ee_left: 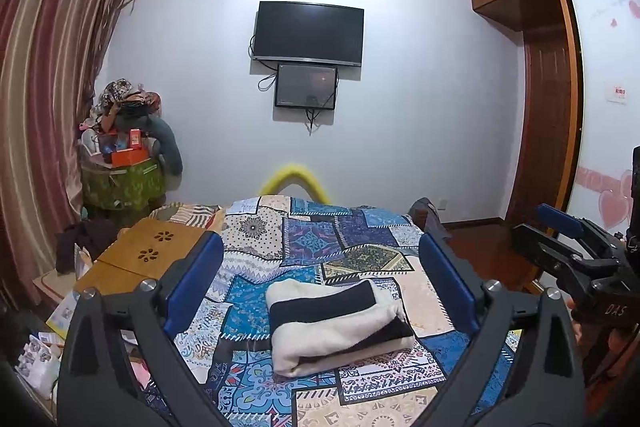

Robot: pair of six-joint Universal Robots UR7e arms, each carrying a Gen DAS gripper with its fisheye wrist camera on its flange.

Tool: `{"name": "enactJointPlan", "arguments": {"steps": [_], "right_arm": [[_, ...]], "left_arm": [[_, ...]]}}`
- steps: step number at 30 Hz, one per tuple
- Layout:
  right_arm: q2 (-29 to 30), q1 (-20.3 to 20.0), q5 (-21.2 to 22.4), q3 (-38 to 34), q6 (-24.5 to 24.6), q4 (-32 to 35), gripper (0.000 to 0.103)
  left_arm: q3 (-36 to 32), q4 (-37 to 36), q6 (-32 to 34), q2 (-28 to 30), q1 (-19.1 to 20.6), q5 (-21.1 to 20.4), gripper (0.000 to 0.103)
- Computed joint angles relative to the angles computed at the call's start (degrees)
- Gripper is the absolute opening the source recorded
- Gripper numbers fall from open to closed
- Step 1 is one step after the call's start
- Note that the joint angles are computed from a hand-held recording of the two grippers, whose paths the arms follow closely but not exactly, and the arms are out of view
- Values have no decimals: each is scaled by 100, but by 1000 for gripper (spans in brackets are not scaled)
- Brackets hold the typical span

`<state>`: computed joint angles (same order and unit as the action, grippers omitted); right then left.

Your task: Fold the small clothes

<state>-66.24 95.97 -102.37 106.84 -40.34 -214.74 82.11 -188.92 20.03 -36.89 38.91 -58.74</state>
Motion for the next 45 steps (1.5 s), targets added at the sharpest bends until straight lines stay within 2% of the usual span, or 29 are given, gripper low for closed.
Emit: {"name": "enactJointPlan", "arguments": {"steps": [45], "right_arm": [[-69,-15,-233,126,87,56,103]], "left_arm": [[-19,82,70,61,15,-73,103]]}}
